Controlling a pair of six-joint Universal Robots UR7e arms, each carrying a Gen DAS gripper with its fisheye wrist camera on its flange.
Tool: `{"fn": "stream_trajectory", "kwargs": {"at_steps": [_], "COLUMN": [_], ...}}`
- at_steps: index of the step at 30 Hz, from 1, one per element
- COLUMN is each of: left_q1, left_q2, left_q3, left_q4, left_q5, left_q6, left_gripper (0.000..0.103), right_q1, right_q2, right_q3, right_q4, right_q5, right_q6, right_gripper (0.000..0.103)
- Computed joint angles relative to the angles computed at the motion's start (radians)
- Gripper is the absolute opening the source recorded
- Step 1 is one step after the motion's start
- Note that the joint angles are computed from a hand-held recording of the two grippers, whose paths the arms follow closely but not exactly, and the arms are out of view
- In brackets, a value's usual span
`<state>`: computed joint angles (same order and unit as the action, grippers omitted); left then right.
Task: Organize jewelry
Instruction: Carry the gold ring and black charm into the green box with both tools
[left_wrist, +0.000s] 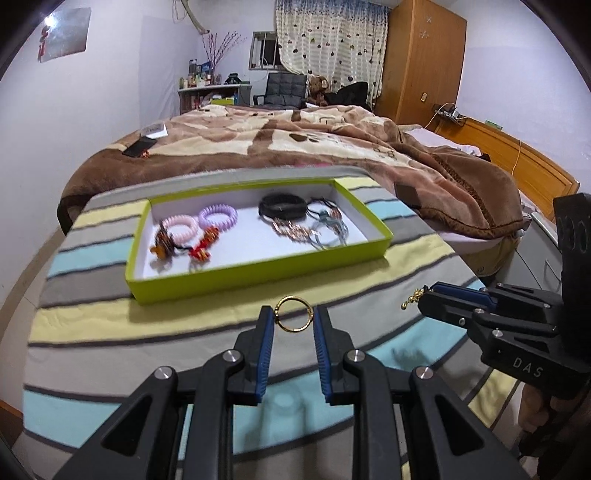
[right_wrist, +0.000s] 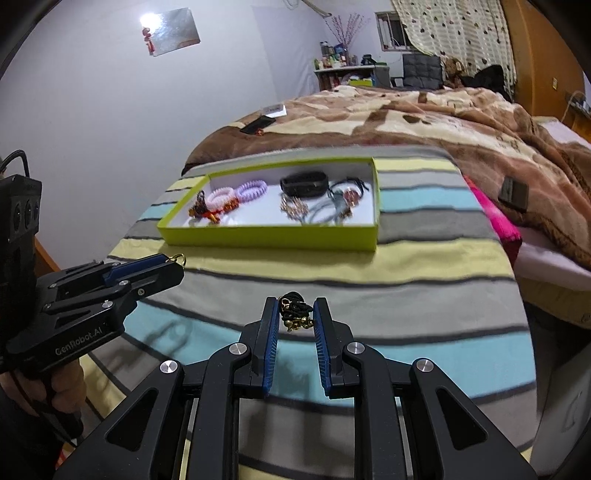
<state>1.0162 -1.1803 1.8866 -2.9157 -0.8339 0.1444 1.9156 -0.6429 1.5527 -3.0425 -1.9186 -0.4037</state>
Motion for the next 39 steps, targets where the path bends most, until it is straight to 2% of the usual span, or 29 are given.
{"fn": "stream_trajectory", "kwargs": {"at_steps": [11,22,33,39], "left_q1": [0.041,0.097,0.146,0.160], "left_q2": [0.062,0.144,0.197,0.212], "left_q3": [-0.132,-0.260,-0.351,-0.377], "left_q4": [-0.004,0.012,0.109,0.152], "left_q5": [-0.006,-0.031,-0.055,-0.063], "left_q6": [0.097,0.168,0.151,0.151], "left_gripper": [0.023,0.023,0.023,0.023], "right_q1": [0.012,0.005,-0.007,-0.009], "right_q2": [0.088,0.207,0.288,0.324], "right_q3": [-0.186,-0.395,-0.537,-0.593], "right_q4": [0.092,0.226,0.367,0.422], "right_q5": [0.047,0.042,0.032,-0.001], "right_q6": [-0.025,-0.036,-0.017,-0.013], "right_gripper": [0.019,0.019,0.020,0.020]}}
